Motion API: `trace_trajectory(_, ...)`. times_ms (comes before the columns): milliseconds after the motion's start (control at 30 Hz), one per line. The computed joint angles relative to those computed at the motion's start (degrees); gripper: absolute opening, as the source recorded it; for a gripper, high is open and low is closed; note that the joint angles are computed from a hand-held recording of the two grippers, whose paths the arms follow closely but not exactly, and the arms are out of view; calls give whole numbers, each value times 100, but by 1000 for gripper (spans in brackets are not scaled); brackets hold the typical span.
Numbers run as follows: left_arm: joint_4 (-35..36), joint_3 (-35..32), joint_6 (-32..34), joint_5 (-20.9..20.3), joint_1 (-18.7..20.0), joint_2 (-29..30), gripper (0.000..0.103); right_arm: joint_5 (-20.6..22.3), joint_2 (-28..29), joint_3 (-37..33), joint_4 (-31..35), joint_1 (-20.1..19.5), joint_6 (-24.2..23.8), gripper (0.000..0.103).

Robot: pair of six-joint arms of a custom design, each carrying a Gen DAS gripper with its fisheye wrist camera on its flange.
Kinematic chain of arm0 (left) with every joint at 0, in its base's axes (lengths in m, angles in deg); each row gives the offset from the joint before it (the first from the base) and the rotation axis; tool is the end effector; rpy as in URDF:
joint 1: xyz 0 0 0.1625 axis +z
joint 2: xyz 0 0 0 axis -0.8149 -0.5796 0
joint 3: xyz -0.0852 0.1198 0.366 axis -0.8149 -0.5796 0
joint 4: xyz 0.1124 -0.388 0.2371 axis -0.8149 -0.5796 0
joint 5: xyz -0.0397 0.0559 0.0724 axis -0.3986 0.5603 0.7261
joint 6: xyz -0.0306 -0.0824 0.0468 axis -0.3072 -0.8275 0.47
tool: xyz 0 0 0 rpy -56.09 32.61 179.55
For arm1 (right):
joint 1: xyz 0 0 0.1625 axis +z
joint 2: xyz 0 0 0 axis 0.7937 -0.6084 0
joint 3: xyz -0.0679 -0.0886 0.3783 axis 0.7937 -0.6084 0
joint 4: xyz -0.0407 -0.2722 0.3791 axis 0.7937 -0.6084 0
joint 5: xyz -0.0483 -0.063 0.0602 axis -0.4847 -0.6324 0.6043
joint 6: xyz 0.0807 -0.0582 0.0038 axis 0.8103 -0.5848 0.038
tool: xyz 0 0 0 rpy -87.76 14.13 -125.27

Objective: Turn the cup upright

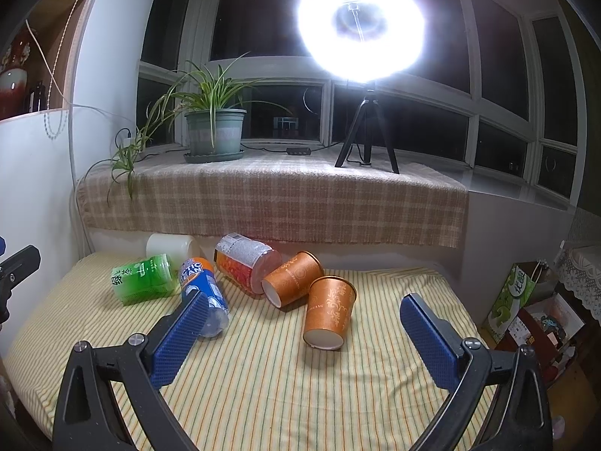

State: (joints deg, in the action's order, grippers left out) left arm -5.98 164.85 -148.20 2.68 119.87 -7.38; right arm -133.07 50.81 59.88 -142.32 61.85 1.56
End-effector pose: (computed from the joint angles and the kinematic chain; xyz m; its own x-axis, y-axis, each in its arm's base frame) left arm -0.0605 -0.6163 0.3567 -0.7048 -0.1230 -0.6986 0.6205 0.3705 -0.6912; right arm 0.3682 -0.6457 0.0213 -0.6625 -0.0110 0.7490 -0.6880 0.4044 -0.6026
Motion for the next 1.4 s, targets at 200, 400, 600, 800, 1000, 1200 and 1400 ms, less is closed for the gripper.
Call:
trace_trajectory(200, 7, -7, -4, 0, 3, 6, 103, -4, 12, -4, -12, -3, 6, 103)
trace_trajectory(400, 2, -2, 2, -4, -1, 1, 103, 13, -1, 32, -33, -22, 13, 103)
trace_trajectory(600, -5, -3, -1, -11, -1, 4, 103, 25, -11, 66, -15, -40, 28, 103)
trace_trajectory(800, 5, -6, -8, -8, -1, 6, 103, 28, -5, 66, -11, -40, 33, 103)
trace_trajectory(1000, 10, -11, -6, -11, 0, 8, 103, 18, 19, 42, 56, -47, 66, 103)
trace_trajectory(1200, 14, -12, -14, -11, 0, 9, 103, 23, 17, 46, 62, -48, 64, 103)
trace_trajectory(1400, 26, -18, -20, -12, 0, 12, 103, 19, 23, 34, 103, -45, 86, 103)
